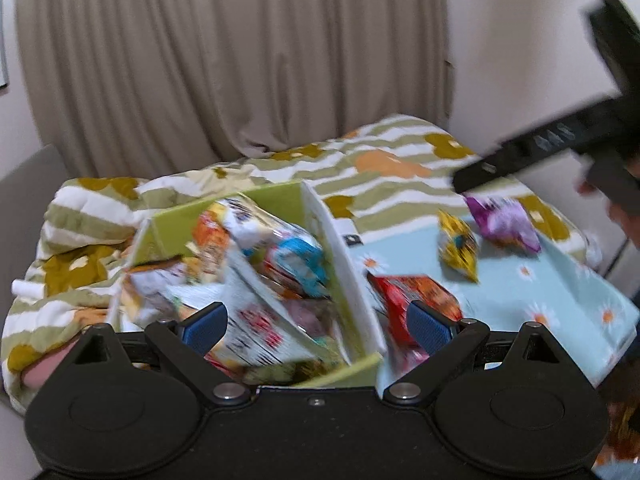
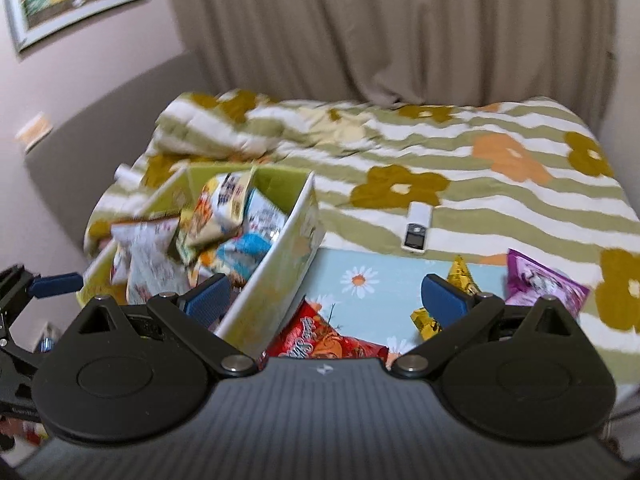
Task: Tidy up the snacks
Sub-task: 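Grasp the pink bag with the left tool while the right tool grasps the red bag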
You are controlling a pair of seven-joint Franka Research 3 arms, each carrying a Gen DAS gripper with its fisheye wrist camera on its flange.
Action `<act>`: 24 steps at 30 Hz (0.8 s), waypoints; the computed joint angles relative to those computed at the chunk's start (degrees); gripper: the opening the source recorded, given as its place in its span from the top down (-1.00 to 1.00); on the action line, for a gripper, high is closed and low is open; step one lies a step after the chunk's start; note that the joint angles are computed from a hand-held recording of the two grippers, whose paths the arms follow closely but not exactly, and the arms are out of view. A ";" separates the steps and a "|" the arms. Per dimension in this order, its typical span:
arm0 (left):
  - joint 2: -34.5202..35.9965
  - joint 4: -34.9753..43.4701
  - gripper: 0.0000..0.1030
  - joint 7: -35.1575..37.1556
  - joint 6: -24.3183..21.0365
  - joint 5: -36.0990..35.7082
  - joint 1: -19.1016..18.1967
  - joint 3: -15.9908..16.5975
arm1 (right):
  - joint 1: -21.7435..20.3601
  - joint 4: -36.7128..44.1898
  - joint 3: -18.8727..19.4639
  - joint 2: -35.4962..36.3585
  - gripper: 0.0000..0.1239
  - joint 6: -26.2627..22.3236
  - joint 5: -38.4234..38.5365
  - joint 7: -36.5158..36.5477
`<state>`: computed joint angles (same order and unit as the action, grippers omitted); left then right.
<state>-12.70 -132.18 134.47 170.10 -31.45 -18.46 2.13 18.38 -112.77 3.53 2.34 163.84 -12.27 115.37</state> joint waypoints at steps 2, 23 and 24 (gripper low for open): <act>-0.18 -1.06 -0.91 2.92 -0.96 -2.23 -1.76 0.83 | -0.75 0.24 0.87 1.12 -0.66 -0.19 7.60 -10.72; 14.00 -0.08 -0.78 -13.66 4.39 13.49 3.35 -12.21 | -6.31 12.20 4.19 17.09 -0.66 -14.48 39.84 -67.17; 14.27 -0.12 -0.78 -16.84 4.80 17.24 3.86 -12.44 | -6.45 12.77 4.29 17.58 -0.66 -14.69 40.13 -68.83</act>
